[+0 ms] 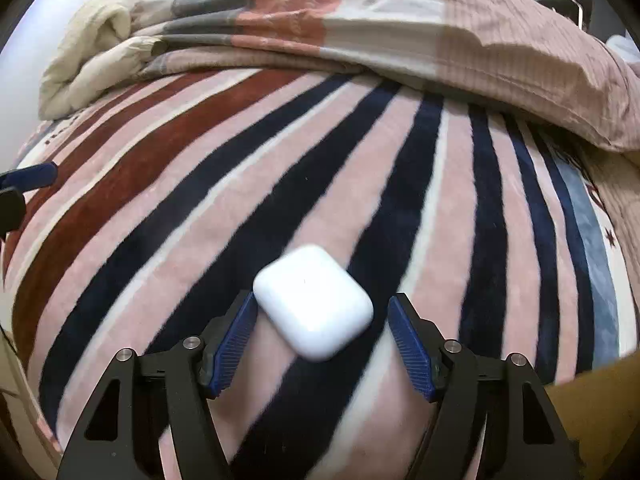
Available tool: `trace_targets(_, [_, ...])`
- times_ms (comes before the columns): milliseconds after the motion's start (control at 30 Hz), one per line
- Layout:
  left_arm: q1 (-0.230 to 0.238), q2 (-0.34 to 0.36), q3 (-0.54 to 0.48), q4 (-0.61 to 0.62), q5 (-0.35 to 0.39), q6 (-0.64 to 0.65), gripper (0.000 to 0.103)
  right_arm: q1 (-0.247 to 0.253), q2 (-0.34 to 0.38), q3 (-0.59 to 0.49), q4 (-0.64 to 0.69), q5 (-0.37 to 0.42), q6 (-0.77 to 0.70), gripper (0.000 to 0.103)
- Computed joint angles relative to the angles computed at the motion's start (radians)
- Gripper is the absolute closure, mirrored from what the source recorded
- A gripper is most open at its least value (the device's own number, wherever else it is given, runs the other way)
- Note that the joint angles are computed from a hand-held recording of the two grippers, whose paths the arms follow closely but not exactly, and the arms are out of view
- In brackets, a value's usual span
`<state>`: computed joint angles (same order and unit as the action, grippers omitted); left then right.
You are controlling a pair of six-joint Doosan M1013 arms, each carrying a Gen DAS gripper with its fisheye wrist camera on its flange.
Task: Organize rigid objects
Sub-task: 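Move the right gripper back and grasp the white earbud case, then carry the earbud case into the cardboard box and release it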
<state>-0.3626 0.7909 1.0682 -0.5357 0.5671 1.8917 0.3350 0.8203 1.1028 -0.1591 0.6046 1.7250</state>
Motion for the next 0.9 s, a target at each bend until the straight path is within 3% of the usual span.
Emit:
trace_targets(33, [-0.001,0.002,-0.003,0.002,0.003,-0.001,0.014,-0.001,0.001,0.001,0.010,-0.007,-0.017,0.051])
trace_targets(167, [-0.004,0.004,-0.011,-0.025,0.016,0.020,0.014,0.009,-0.003,0.003,-0.010,-0.025,-0.029,0.051])
trace_targets(500, [-0.016,-0.021,-0.040,-0.304,0.125,0.287,0.015,0.028,-0.144,0.141,0.324,-0.221,-0.423,0.051])
trace_targets(600, [-0.029,-0.033,-0.055,-0.381,0.156,0.367,0.025,0.030,-0.199,0.193,0.404,-0.282,-0.510,0.051])
trace_targets(733, [-0.053,-0.025,-0.107,-0.400,0.217,0.391,0.047,0.022,-0.268,0.263,0.402,-0.357,-0.524,0.051])
trace_targets(833, [-0.079,-0.003,-0.170,-0.389,0.264,0.390,0.063,0.010,-0.307,0.304,0.269,-0.394,-0.401,0.051])
trace_targets(900, [-0.102,0.014,-0.217,-0.356,0.279,0.376,0.063,-0.002,-0.329,0.329,0.158,-0.409,-0.286,0.051])
